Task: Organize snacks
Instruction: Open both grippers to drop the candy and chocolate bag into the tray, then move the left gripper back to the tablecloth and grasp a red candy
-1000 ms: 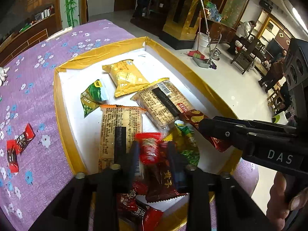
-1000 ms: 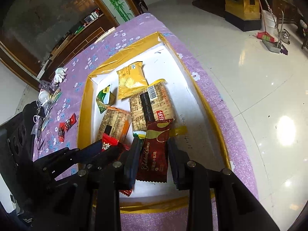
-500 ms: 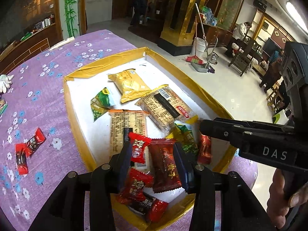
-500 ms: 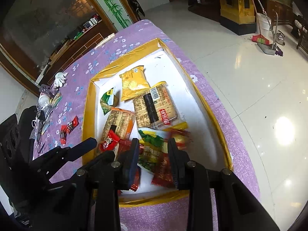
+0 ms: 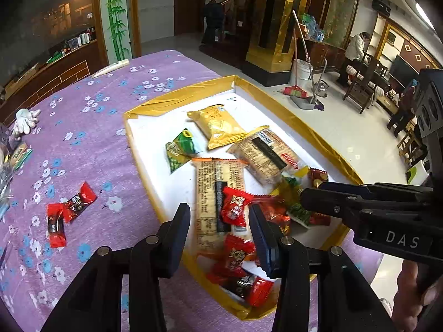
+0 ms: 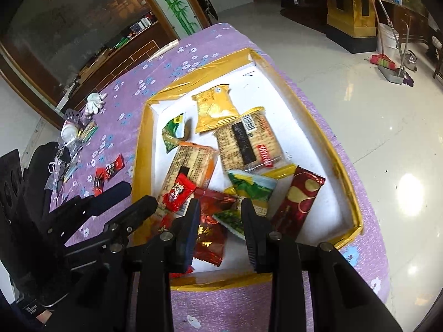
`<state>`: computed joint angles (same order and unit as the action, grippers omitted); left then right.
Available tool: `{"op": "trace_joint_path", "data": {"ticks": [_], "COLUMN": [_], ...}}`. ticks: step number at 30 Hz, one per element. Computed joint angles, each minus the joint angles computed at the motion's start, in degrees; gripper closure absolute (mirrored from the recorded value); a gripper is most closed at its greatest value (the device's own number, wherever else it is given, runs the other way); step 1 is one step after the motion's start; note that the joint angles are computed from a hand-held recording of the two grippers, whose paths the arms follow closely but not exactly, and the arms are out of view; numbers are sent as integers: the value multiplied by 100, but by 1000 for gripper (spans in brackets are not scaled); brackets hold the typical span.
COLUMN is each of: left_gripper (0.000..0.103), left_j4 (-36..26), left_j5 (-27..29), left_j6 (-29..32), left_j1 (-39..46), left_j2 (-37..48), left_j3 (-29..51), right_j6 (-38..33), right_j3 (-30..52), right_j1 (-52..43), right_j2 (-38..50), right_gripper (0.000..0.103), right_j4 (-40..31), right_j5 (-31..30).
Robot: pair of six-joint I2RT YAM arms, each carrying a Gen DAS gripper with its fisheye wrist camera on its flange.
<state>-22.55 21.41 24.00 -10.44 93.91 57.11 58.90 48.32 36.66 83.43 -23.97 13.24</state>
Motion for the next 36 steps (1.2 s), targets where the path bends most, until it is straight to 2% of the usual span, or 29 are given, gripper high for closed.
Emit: {"op": "trace_joint_path", "data": {"ticks": [25, 36], "left_gripper": [57, 57], "left_j4": [208, 39], "left_j5": [-77, 74], "left_j6": [313, 435], "left_j1": [263, 956], "left_j2": [-265, 49], "left_j3": [-294, -20], "right_j6": [246, 289], "right_j3": [275, 628], "right_j1": [352, 615], "right_j2": [290, 569], "right_gripper": [74, 74], "right_j4": [-120, -240], "right_j5": [123, 184]}}
